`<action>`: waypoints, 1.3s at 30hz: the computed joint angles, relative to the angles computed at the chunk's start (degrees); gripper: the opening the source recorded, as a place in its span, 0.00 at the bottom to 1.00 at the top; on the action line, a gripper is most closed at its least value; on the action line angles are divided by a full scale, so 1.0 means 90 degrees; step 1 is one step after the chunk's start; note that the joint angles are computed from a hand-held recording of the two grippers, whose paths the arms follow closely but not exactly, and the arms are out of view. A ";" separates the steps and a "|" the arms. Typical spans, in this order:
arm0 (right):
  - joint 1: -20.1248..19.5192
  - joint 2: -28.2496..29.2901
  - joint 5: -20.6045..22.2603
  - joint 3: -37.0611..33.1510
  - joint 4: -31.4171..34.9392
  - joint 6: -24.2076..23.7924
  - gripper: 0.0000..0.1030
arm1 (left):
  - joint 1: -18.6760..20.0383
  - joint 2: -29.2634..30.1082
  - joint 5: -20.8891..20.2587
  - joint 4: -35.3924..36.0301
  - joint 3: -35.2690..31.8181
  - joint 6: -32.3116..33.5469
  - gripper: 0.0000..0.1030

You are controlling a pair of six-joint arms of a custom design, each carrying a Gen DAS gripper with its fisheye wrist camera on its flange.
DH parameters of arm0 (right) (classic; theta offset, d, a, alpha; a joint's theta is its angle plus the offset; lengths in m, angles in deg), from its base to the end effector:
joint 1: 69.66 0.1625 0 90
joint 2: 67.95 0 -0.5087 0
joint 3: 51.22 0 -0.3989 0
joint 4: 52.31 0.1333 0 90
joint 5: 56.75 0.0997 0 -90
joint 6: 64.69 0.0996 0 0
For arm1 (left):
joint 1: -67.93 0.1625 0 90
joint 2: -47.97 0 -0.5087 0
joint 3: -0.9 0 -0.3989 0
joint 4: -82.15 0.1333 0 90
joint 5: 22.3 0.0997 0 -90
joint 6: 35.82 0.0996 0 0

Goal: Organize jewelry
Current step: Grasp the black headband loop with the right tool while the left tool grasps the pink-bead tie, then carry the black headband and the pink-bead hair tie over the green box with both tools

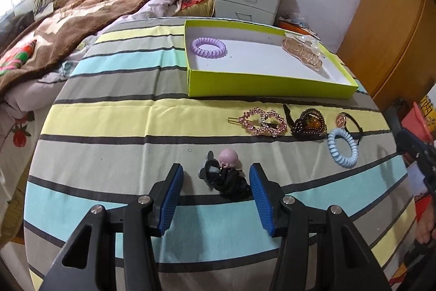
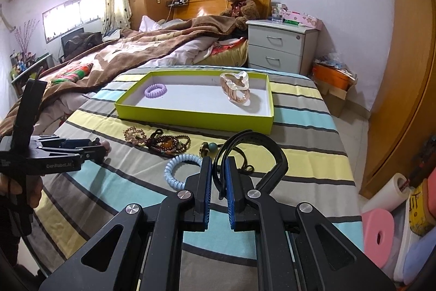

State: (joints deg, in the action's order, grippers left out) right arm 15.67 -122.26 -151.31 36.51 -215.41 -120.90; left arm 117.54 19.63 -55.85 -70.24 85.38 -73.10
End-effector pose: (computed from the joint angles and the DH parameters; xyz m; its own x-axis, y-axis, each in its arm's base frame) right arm 0.0623 -0.7775 0.3432 -0.6023 -0.5642 0.5647 -0.7874 0.5361 -0.3043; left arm -0.3375 -0.7305 0.0289 -0.7719 -0.2286 -0.5932 0.2220 0.7775 -0.5884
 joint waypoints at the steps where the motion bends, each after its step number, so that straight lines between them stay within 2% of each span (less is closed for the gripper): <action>1: 0.0002 -0.0006 0.0018 0.0008 -0.0003 0.0003 0.10 | -0.0006 0.0011 0.0036 0.0025 -0.0011 -0.0001 0.46; 4: 0.0003 -0.0023 0.0052 0.0040 -0.0023 0.0004 0.10 | -0.0004 0.0016 0.0064 -0.0001 -0.0011 0.0025 0.34; 13: 0.0016 -0.0019 0.0013 0.0047 -0.0049 -0.0009 0.10 | 0.0007 0.0019 0.0057 0.0001 -0.0030 0.0066 0.26; 27: 0.0102 -0.0017 0.0048 0.0018 -0.0057 0.0031 0.10 | -0.0083 -0.0059 0.0194 -0.0276 0.0010 0.0263 0.26; 39: 0.0375 0.0256 0.0051 -0.0606 0.0229 0.0031 0.10 | -0.0113 -0.0006 0.0242 -0.0679 -0.0376 0.0926 0.26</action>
